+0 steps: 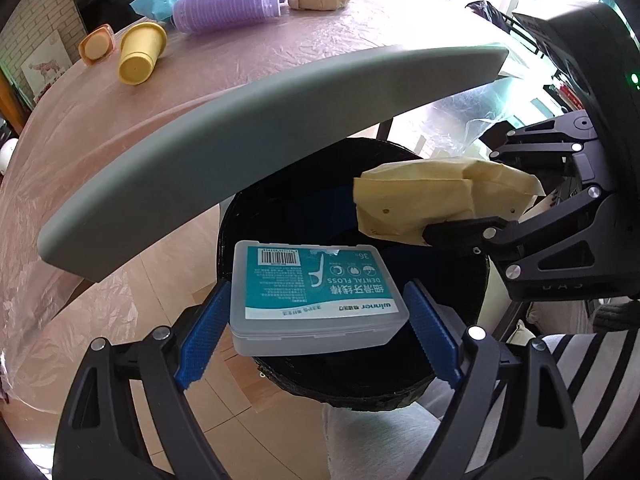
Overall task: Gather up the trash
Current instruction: 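Open both tools to drop the floss box and paper bag into the bin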
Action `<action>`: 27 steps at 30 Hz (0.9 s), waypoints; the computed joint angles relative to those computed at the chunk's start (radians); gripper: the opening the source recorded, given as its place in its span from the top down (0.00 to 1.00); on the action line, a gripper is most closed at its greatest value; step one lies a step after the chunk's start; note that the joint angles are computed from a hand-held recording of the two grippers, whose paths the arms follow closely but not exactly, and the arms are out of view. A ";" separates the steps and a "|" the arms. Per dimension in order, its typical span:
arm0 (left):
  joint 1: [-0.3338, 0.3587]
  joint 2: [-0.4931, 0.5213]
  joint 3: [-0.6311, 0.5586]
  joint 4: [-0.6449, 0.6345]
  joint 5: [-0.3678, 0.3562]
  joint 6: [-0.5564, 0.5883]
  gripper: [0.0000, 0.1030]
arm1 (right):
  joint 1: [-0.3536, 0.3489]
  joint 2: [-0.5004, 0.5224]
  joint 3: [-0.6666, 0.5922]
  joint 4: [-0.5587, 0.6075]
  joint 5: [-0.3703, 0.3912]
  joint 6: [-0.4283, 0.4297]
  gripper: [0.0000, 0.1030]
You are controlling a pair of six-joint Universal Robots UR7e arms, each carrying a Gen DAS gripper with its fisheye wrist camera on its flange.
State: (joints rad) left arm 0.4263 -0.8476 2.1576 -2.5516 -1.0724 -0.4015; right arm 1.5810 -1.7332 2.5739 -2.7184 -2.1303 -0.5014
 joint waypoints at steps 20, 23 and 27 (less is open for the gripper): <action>-0.006 0.052 -0.038 0.008 -0.006 0.027 0.15 | -0.010 0.043 -0.036 0.007 0.000 0.015 0.59; -0.003 0.060 -0.043 0.008 -0.009 0.032 0.15 | -0.008 0.050 -0.041 0.010 -0.001 0.018 0.59; -0.003 0.066 -0.049 0.007 -0.011 0.036 0.15 | -0.014 0.053 -0.039 0.006 0.000 0.007 0.59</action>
State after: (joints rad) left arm 0.4235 -0.7813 2.1086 -2.5447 -1.0838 -0.3651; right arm 1.5665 -1.6803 2.5347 -2.7128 -2.1300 -0.4945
